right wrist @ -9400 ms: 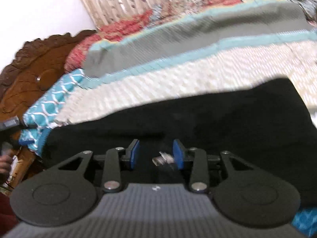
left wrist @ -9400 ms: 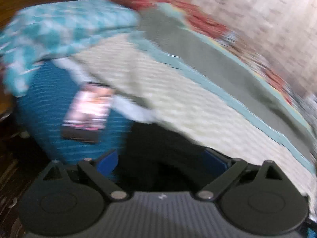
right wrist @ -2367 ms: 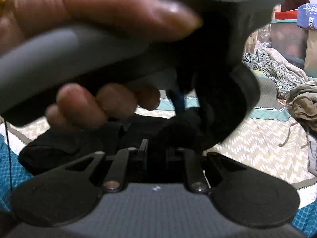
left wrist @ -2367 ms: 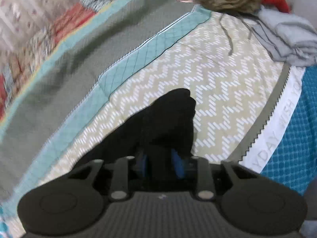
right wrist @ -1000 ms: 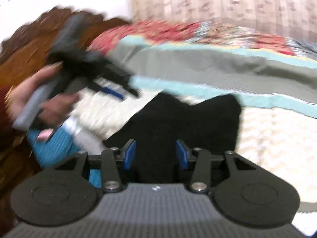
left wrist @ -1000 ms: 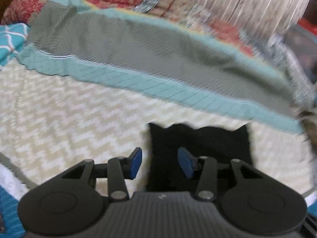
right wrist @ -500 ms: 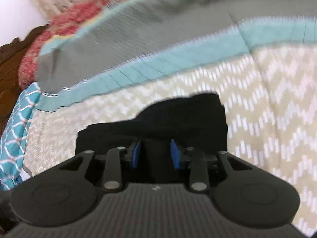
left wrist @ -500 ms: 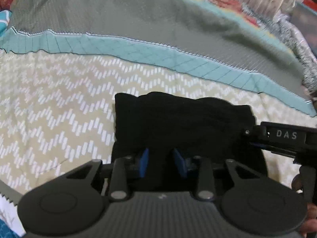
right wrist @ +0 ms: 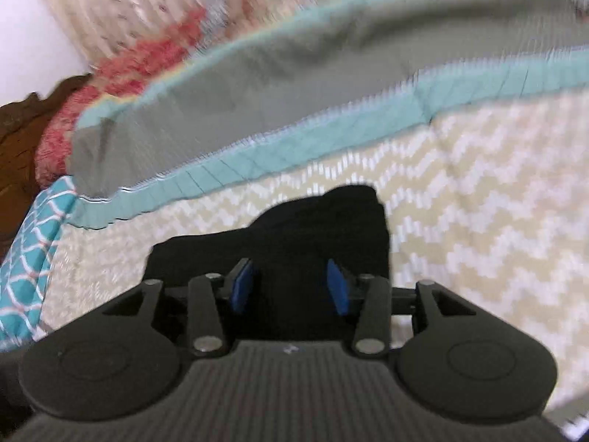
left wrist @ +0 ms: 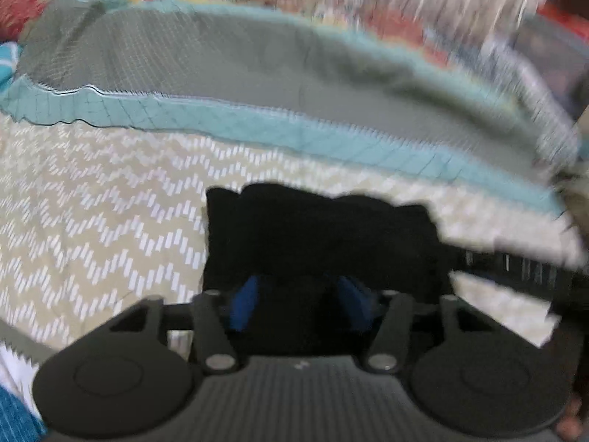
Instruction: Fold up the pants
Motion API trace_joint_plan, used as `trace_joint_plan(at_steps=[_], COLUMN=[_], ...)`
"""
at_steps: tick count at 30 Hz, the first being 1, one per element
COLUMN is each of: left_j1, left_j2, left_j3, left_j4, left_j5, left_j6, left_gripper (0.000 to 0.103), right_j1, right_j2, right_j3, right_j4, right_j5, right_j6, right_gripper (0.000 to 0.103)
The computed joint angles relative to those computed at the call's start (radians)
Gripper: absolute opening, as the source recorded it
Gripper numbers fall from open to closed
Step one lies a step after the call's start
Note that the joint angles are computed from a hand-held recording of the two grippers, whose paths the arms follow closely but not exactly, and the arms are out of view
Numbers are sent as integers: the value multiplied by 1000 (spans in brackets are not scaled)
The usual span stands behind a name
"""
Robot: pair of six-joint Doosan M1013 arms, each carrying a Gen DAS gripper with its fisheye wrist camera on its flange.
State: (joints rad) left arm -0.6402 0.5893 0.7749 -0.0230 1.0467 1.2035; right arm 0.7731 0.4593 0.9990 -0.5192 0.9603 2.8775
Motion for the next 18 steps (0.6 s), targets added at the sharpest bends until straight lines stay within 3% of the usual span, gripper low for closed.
trace_joint_plan(at_steps=[1, 3, 7, 10, 12, 14, 16, 18], left_j1=[4, 12, 15, -7, -20, -24, -20, -21], left_j2=[-40, -83, -111, -108, -97, -87, -97, -123], left_j3=[65, 134, 208, 228, 209, 185, 195, 230], left_j4=[-18, -54, -79, -3, 48, 69, 61, 70], left_j5=[-65, -112, -75, -62, -38, -10, -20, -51], left_j6=[-7, -12, -24, -56, -58, -61, -79, -105], left_gripper=[56, 54, 49, 51, 53, 54, 55, 60], right_j1=[21, 44, 72, 57, 66, 69, 76, 81], right_j2=[-21, -57, -106, -79, -84, -67, -76, -103], right_j3=[27, 80, 168, 185, 212, 170, 176, 225], right_j4=[-46, -63, 2, 159, 94, 95, 82, 60], right_j5=[-14, -64, -117, -73, -118, -67, -69, -121], right_j6=[-9, -39, -86, -83, -43, -91, -89, -18], right_gripper=[48, 47, 46, 45, 44, 45, 45, 46])
